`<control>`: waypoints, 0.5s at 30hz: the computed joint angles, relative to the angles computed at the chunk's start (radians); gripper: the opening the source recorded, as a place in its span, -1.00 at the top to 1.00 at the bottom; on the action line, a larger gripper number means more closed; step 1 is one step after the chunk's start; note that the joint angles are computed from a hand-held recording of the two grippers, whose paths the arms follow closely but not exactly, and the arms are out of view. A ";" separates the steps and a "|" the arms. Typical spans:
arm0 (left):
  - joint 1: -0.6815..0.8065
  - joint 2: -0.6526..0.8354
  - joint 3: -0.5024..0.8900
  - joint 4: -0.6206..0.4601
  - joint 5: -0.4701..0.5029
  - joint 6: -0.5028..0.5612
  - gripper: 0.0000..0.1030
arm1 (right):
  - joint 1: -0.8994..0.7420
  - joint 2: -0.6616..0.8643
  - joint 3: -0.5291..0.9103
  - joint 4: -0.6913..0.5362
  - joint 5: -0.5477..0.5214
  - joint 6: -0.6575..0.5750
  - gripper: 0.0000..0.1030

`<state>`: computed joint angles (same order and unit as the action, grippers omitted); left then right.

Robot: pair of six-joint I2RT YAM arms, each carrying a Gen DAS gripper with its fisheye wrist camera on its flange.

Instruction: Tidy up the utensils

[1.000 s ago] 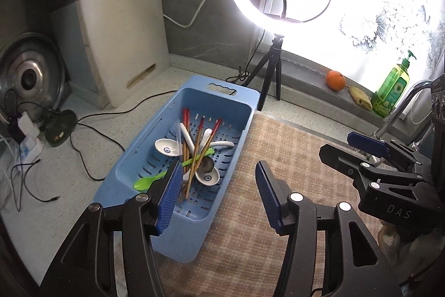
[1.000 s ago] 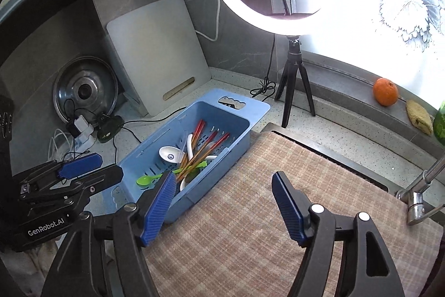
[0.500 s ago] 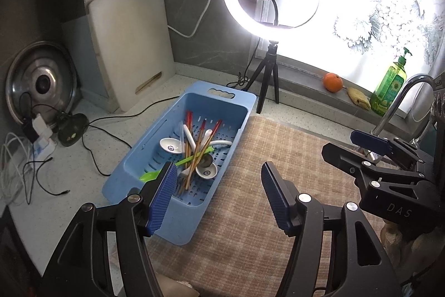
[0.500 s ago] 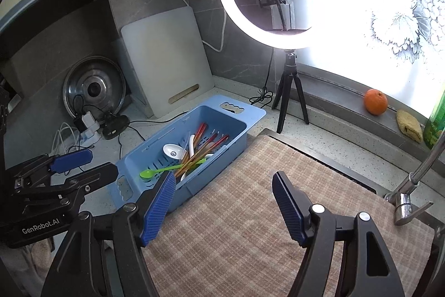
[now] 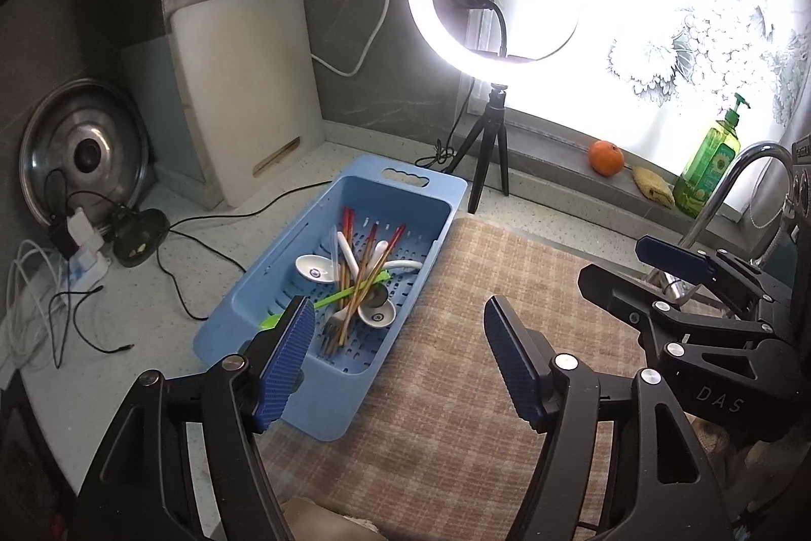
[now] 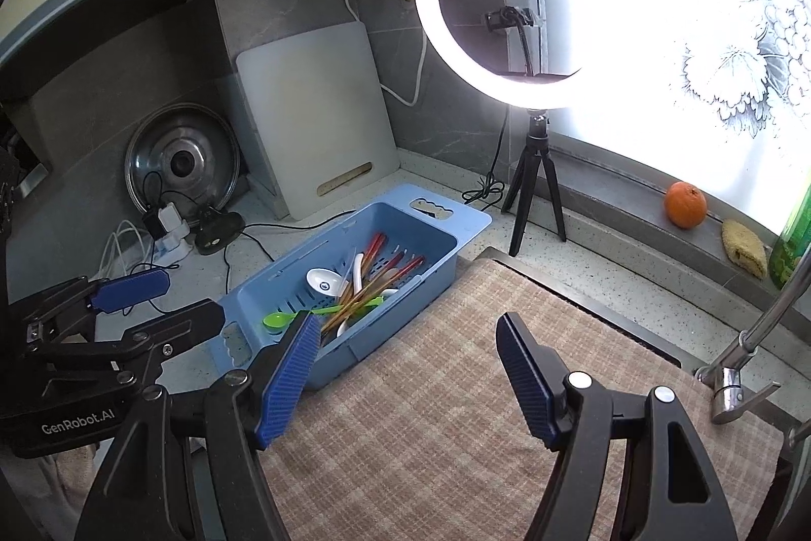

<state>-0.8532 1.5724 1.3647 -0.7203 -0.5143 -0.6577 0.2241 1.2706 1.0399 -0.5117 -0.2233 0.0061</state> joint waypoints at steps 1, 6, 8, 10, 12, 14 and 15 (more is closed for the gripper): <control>0.000 -0.002 -0.001 0.000 -0.001 0.001 -0.35 | -0.001 0.001 0.002 -0.003 -0.005 0.000 -0.33; -0.006 -0.006 -0.005 -0.012 -0.010 -0.021 -0.35 | 0.002 0.000 0.005 -0.002 -0.002 -0.003 -0.33; -0.005 -0.007 -0.006 -0.014 -0.009 -0.025 -0.35 | 0.006 -0.003 0.003 -0.003 -0.001 -0.004 -0.33; -0.005 -0.009 -0.009 -0.015 -0.010 -0.029 -0.35 | 0.007 -0.004 0.002 -0.006 0.000 -0.005 -0.33; -0.007 -0.010 -0.007 -0.019 -0.012 -0.030 -0.35 | 0.006 -0.003 0.002 -0.007 -0.005 -0.001 -0.33; -0.009 -0.012 -0.009 -0.020 -0.014 -0.031 -0.35 | 0.005 -0.003 0.001 -0.006 -0.006 0.002 -0.33; -0.009 -0.011 -0.008 -0.020 -0.013 -0.030 -0.35 | 0.004 -0.003 0.001 -0.006 -0.006 0.001 -0.33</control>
<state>-0.8622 1.5610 1.3567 -0.7404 -0.5277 -0.6878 0.2286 1.2676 1.0413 -0.5177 -0.2289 0.0067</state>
